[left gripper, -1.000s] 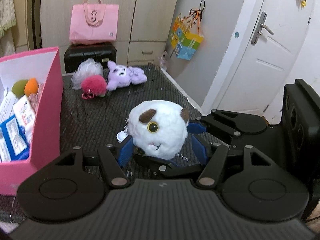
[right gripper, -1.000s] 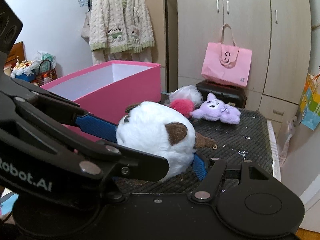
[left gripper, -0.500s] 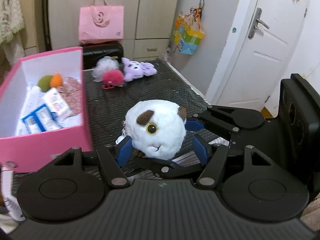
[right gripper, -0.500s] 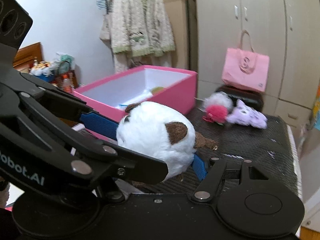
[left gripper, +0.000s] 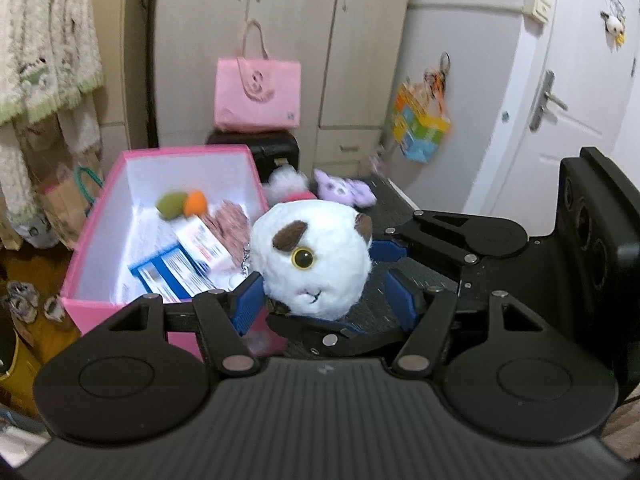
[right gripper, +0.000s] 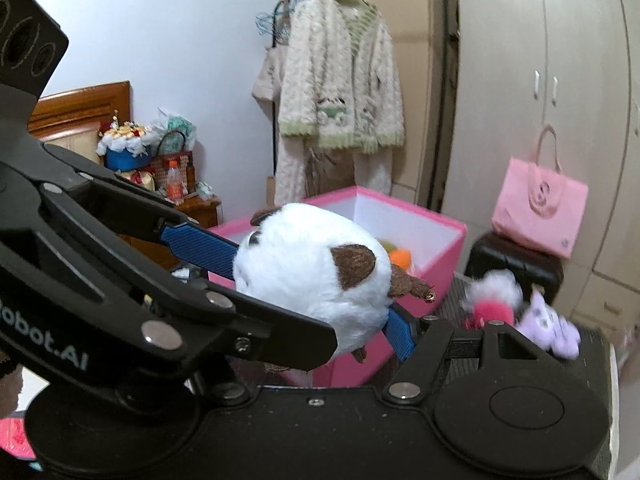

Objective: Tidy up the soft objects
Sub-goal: 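Carry the panda plush with the left tool over the pink box, then lower the panda plush into the box and open the left tool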

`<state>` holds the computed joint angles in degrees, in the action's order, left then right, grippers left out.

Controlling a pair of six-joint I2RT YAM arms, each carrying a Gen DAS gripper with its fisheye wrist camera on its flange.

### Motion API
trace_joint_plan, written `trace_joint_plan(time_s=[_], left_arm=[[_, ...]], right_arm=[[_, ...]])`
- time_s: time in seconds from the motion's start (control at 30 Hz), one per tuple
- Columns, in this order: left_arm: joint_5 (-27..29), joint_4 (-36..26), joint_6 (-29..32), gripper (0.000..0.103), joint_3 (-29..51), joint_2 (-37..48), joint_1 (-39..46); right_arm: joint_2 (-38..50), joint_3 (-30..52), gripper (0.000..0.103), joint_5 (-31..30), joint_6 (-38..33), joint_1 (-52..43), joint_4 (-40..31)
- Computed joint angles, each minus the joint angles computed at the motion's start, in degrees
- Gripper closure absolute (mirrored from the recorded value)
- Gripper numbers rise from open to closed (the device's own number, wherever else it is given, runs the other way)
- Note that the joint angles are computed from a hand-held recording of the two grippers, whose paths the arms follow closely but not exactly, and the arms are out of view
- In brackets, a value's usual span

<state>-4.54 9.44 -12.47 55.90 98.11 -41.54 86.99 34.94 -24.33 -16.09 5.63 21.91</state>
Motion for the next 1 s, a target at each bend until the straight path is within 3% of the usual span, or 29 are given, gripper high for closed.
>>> trace_joint_plan(time_s=[0.23,0.37,0.57,0.83,1.0], left_arm=[[2.0,0.92,1.25,0.038,4.12,3.04,5.93],[3.96,0.55,1.26,0.037,8.08,6.66,9.36],[8.38,-4.1,1.61,0.037,17.37,13.99,14.85],[15.38,-6.38,-0.61,0.037,26.98,24.42,19.73],[14.69,-8.46,-1.57,0.037,29.9,27.67,20.66]], right_arm=[[10.43,11.68,0.027,-2.73,0.19,2.2,-0.18],[17.64,22.3,0.027,-5.22,-1.02,2.46,-6.6],[27.68,34.56,0.027,-8.1,-3.23,2.7,-10.31],[39.05,52.6,0.027,-5.39,-8.65,3.72,-24.51],[43.56,59.5,0.027,-1.75,-10.96,5.23,-30.78]])
